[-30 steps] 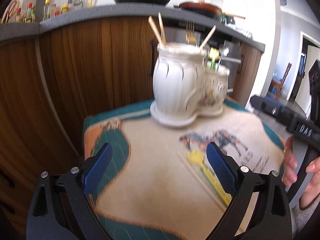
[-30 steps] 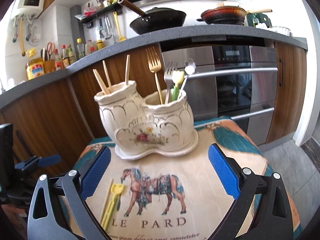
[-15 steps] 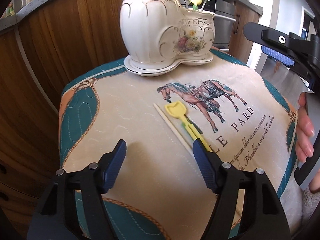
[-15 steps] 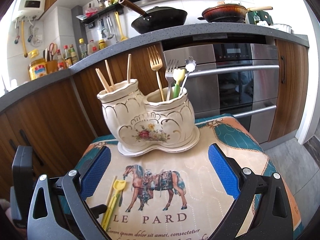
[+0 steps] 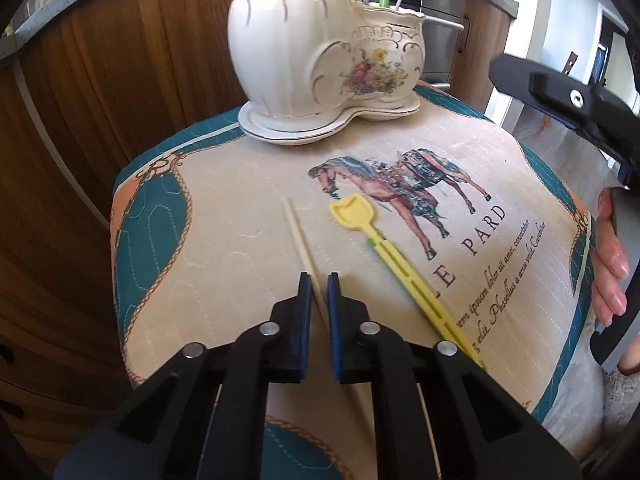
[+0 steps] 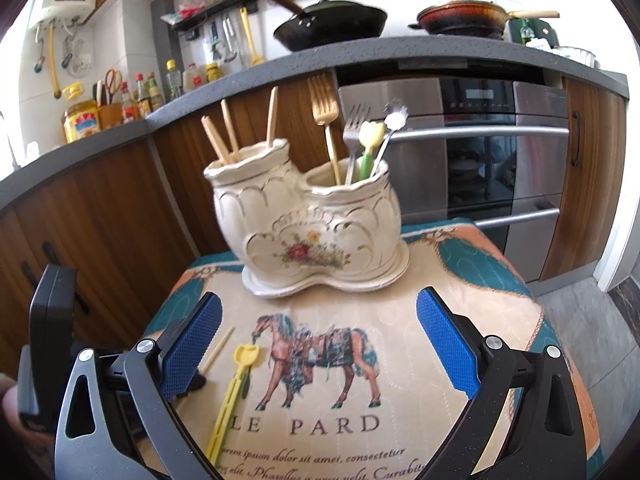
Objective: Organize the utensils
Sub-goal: 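Grasp last chopstick with left tool while right tool grasps yellow utensil, then lift chopstick with left tool while right tool lifts yellow utensil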
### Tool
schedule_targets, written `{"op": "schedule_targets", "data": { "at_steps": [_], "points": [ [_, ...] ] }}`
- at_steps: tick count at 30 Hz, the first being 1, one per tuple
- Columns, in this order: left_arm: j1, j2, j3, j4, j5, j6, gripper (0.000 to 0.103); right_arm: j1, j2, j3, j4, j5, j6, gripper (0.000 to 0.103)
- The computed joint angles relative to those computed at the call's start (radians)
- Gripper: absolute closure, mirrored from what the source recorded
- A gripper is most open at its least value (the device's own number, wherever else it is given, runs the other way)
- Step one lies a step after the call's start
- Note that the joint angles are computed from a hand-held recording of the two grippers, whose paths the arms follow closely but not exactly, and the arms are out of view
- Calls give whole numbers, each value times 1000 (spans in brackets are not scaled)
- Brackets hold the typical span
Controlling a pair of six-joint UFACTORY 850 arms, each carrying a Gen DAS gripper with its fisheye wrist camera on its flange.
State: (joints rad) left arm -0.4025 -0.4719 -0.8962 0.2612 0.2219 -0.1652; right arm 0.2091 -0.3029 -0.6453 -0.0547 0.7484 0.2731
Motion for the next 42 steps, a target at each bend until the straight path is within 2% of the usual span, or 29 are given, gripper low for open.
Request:
{"op": "schedule_targets", "data": {
  "at_steps": [2, 6, 9, 11, 17, 19, 22, 27, 29, 31, 37, 39, 42],
  "points": [
    [14, 6, 6, 84, 4, -79, 97, 0, 2, -7, -34, -44, 28, 6],
    [25, 4, 7, 157, 17, -149, 99, 13, 4, -23, -118, -148, 82, 10],
    [40, 15, 20, 230, 44, -216, 99, 51, -2, -42, -102, -241, 37, 22],
    [49, 20, 26, 258, 61, -240, 99, 68, -8, -52, -100, -278, 22, 33],
    [73, 20, 32, 288, 108, -267, 99, 117, -49, -100, -97, -392, 11, 55],
    [76, 19, 35, 290, 122, -265, 99, 137, -61, -113, -34, -421, -52, 64],
    [78, 19, 40, 299, 141, -271, 99, 155, -77, -131, 24, -454, -106, 68],
    [80, 14, 41, 320, 159, -285, 99, 178, -106, -161, 207, -482, -273, 78],
    [83, 13, 42, 321, 163, -287, 99, 187, -111, -162, 280, -467, -348, 86],
    [85, 13, 43, 324, 165, -291, 99, 189, -111, -164, 273, -469, -348, 92],
    [87, 14, 46, 317, 173, -287, 99, 190, -103, -146, 272, -433, -346, 93],
    [87, 21, 53, 311, 184, -281, 99, 181, -87, -129, 250, -403, -321, 93],
    [95, 44, 75, 287, 235, -256, 99, 152, -51, -91, 122, -317, -187, 93]
  ]
}}
